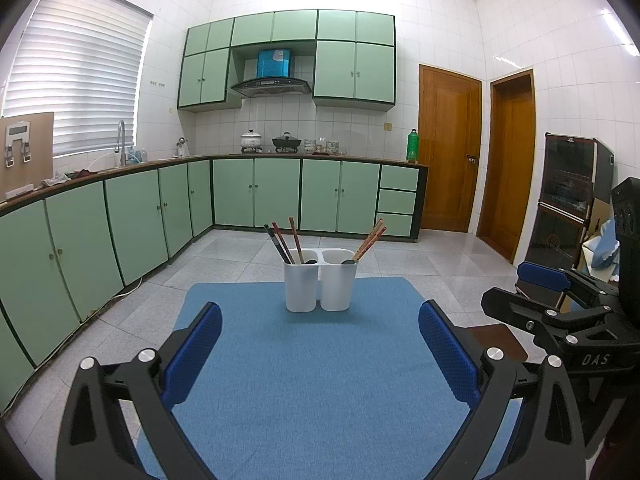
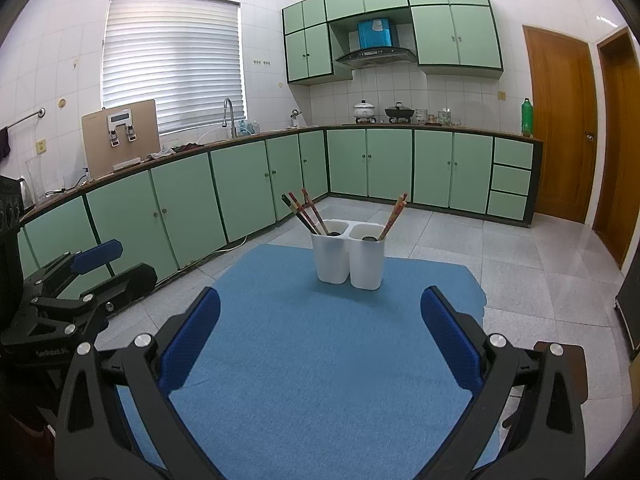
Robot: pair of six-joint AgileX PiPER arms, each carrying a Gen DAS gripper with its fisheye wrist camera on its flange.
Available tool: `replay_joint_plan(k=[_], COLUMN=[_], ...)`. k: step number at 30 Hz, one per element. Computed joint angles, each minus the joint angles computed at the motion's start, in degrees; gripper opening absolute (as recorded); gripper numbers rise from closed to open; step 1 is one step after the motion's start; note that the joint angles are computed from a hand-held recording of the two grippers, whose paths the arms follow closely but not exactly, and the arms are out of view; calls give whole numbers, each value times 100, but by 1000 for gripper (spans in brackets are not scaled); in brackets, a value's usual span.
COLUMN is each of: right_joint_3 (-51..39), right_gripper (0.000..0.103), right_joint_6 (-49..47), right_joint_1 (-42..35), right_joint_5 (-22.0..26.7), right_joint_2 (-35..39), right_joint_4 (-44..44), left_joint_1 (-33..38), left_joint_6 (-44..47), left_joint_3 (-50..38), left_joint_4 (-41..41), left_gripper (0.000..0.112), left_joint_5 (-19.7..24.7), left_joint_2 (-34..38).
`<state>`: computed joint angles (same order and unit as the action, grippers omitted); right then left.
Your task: Organize utensils
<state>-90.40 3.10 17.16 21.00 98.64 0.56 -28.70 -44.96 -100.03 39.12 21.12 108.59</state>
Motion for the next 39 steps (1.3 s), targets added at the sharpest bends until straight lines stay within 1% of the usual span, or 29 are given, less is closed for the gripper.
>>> replay_joint_plan(k=[10, 17, 21, 24, 25, 30, 32, 34, 39], right_joint_3=[8, 136, 171, 194, 134, 143, 147, 128, 144], right_gripper=[97, 97, 97, 97, 97, 97, 97, 97, 97], right_joint_6=[-1, 290, 301, 426, 308, 381, 493, 319, 402], right_joint_1=[4, 102, 103, 144, 104, 128, 162, 101, 119], right_joint_5=[-2, -70, -94, -106, -88, -73, -70, -53, -54], right_joint_2=[-4, -37, -41, -47, -7, -12, -10, -8, -20], right_joint_4=[11, -254, -252, -357, -247, -299, -391, -222, -294], left_joint_1=[4, 28, 29, 46, 43, 105, 111, 119, 143], left_joint_6=[4, 30, 44, 191, 264, 448, 491, 480, 549], left_joint_3=[58, 147, 169, 99, 7, 47, 18, 10, -13], left_joint_4=[-6, -44, -43, -189, -260, -482, -538, -523, -596], left_gripper=[97, 97, 97, 97, 97, 97, 97, 97, 97], left_joint_5=[-13, -63, -63, -45, -14, -94, -91, -90, -66], left_joint_2=[-36, -82, -94, -74, -21, -37, -16, -4, 10])
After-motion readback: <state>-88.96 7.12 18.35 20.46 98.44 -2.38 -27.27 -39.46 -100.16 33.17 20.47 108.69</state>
